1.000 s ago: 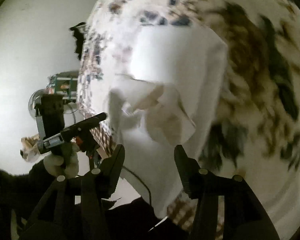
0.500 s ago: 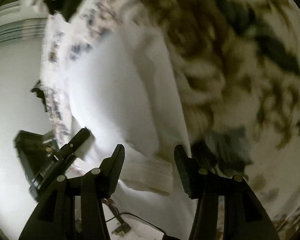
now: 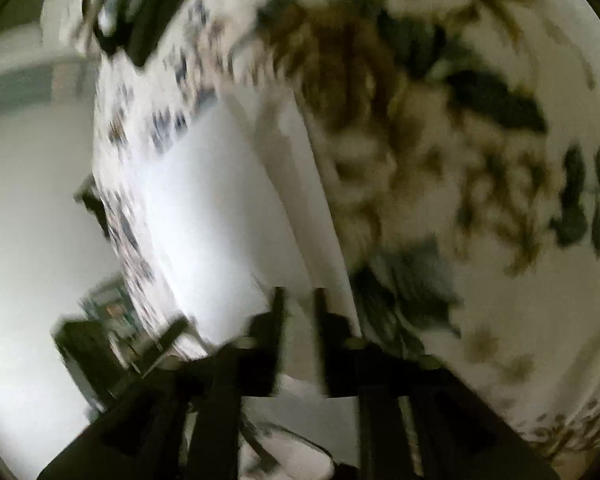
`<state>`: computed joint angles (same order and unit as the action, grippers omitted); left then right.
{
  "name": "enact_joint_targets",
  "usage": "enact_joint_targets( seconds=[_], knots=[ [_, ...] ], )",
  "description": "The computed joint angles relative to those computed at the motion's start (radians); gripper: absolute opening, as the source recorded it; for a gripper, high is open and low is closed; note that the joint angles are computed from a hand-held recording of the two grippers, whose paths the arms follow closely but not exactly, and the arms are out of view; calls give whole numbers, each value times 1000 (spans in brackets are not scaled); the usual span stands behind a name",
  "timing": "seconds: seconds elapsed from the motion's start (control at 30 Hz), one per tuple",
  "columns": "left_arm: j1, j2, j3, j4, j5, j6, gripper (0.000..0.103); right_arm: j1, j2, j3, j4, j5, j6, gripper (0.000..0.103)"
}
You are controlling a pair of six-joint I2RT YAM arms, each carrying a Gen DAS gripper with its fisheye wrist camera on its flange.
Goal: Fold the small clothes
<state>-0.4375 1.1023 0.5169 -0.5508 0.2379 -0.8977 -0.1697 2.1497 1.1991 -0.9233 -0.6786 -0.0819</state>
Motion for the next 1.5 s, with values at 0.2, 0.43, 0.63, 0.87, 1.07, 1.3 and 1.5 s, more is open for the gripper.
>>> enact_joint_targets(
  seconds=[0.2,0.43,0.63,0.87,1.07,1.3,1.5],
  knots=[
    [222,204,79,189,96,156,63,14,162,178,127,-165,243,57],
    [277,641,296,354,239,175,59,80,201,234,266,-89,410,7],
    [273,700,325,392,232,218,17,101,216,263,310,-20,444,4],
    [338,666,314,353,362,218,24,65,305,396,113,-63,319,18],
    [300,670,281,392,385,210,42,74,325,368,25,-107,166,58],
    [281,645,276,443,327,200,13,94,248,261,166,-95,231,19],
    [322,672,286,413,369,234,23,99,244,274,126,-46,223,40]
  ],
)
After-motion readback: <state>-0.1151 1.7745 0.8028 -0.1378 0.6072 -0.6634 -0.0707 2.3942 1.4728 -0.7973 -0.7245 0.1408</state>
